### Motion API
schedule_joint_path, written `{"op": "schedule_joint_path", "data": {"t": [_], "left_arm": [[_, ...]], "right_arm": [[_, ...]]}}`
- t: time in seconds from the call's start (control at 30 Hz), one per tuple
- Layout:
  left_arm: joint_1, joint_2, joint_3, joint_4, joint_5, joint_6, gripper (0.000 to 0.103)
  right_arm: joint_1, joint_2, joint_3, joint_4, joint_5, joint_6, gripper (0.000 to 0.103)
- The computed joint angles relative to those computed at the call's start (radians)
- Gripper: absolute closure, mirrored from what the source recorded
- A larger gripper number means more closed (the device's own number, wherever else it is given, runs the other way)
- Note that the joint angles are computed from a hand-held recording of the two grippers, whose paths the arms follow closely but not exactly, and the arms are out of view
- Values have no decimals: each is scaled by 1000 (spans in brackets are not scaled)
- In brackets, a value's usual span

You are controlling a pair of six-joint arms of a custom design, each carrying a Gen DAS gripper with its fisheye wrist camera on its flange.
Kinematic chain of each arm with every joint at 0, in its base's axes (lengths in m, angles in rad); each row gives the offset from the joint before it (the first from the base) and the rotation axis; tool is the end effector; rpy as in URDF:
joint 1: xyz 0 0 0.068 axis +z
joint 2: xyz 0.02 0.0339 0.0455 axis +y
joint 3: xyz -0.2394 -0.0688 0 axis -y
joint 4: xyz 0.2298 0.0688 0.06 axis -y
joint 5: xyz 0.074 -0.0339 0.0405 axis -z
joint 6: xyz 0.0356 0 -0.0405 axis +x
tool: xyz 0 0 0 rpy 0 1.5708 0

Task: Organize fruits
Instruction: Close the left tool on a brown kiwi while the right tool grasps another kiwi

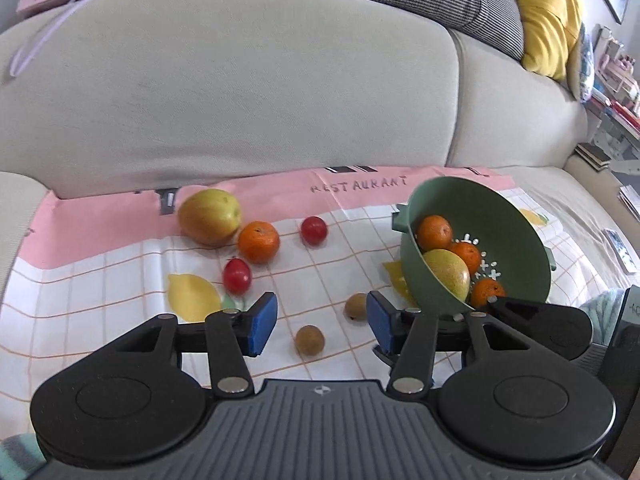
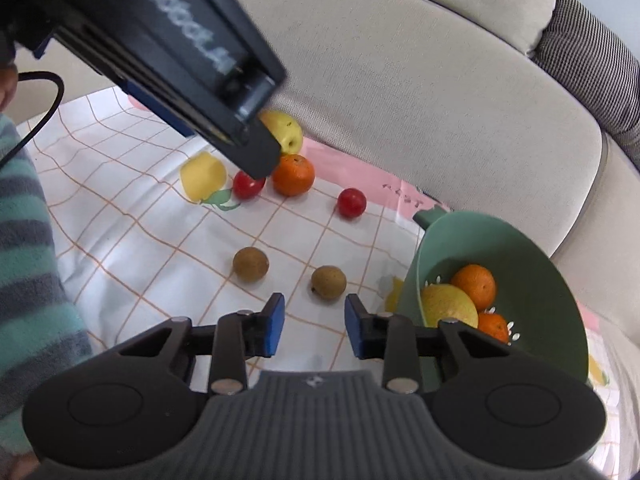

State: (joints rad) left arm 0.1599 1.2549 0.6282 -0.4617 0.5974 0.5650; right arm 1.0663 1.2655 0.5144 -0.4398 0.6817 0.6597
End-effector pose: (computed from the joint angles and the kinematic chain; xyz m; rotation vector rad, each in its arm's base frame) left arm 0.2154 0.0145 0.1632 0.6734 2.3583 -0.4908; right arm 0.1137 0.1596 0.1345 -0.3216 2.3638 -0.2012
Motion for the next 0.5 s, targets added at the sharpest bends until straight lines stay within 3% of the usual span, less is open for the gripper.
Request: {"op": "schedule_joint_path", "data": {"t": [0.23,0.5], "left_arm": [[-47,100,-2,47,-31,-5,50],[-87,252,52,73,-89,-48,54]], "right_arm": [[-9,74,-8,53,70,-41,73],[-63,131,-46,189,60,-161,74]]}}
